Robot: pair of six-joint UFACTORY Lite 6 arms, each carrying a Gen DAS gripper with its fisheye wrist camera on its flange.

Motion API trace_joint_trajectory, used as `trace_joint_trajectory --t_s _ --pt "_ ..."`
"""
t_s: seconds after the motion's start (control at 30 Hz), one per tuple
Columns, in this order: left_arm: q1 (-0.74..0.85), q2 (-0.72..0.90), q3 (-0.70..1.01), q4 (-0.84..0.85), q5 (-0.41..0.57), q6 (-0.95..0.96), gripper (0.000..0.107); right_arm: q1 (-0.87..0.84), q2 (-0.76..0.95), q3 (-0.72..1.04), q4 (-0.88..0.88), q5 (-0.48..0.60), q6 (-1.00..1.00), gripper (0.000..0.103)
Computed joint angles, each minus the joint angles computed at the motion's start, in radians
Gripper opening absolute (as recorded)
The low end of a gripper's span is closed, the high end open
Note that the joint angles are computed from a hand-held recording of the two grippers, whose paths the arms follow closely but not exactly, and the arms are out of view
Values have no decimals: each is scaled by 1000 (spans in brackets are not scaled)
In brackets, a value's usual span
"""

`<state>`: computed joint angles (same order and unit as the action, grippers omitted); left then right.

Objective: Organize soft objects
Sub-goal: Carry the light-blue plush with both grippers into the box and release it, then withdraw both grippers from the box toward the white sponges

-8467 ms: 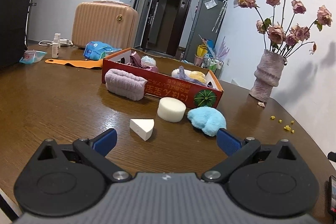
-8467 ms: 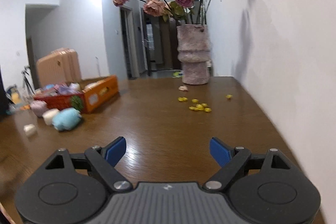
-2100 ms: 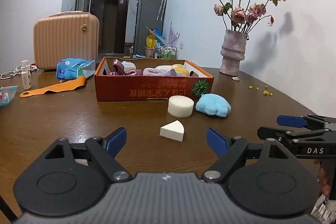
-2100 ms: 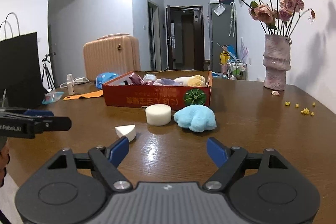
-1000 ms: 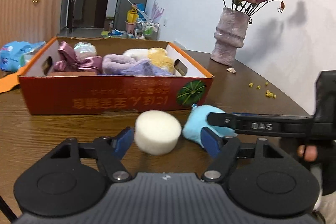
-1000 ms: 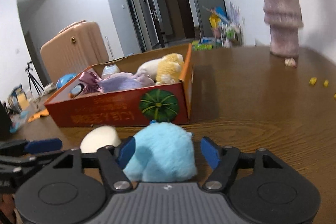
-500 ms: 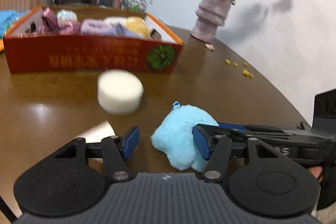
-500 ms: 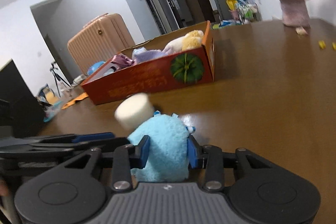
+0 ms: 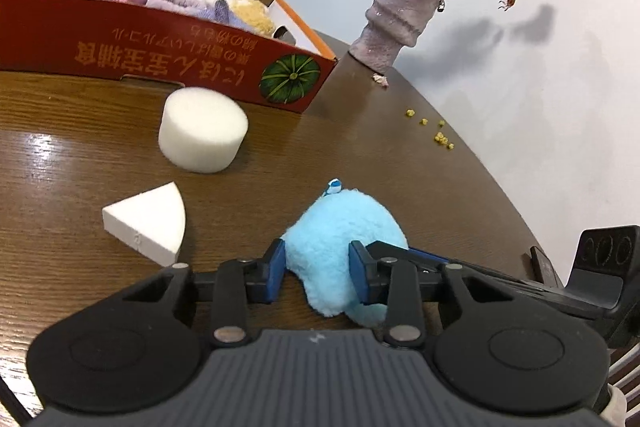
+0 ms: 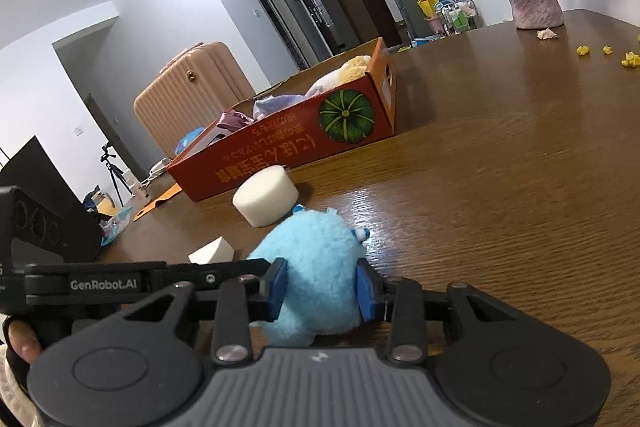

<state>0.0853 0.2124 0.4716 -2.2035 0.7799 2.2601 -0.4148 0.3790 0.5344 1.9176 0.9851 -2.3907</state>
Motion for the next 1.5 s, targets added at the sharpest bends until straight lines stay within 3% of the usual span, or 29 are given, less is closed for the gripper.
trace_joint_trajectory --t_s 0.27,0.43,0.53,0.6,0.63,0.7,0.8,0.87,0.93,1.03,1.17,1.4,1.5 --pt "20 -50 129 82 -10 -78 33 68 -83 94 24 -6 78 34" --pt "34 141 572 322 -68 -365 33 205 -12 419 72 -124 161 34" --pt "8 348 886 402 -155 -551 33 302 153 733 31 -303 265 34" --pt "-18 486 1095 553 -256 -750 33 353 276 942 -107 -428 431 34" --pt "-21 558 1200 657 -258 -841 32 376 342 1047 -212 -478 535 34" --pt "-24 674 1355 827 -277 -990 32 400 489 1256 -421 -510 743 34" --pt "-9 753 1432 921 -273 -1028 32 430 639 1481 -735 -508 1028 33" --pt "-2 771 1437 890 -280 -974 31 452 698 1582 -913 -511 1187 32" --pt "5 778 1442 881 -271 -948 32 472 695 1576 -955 -553 1216 34" --pt "13 774 1446 897 -254 -961 32 478 608 1439 -758 -617 1024 35" --pt "38 647 1277 755 -243 -790 38 465 513 1326 -624 -606 875 33" --pt "104 304 868 564 -258 -503 46 438 245 1001 -388 -585 615 33" --pt "157 105 637 421 -238 -302 57 421 79 813 -286 -565 493 33"
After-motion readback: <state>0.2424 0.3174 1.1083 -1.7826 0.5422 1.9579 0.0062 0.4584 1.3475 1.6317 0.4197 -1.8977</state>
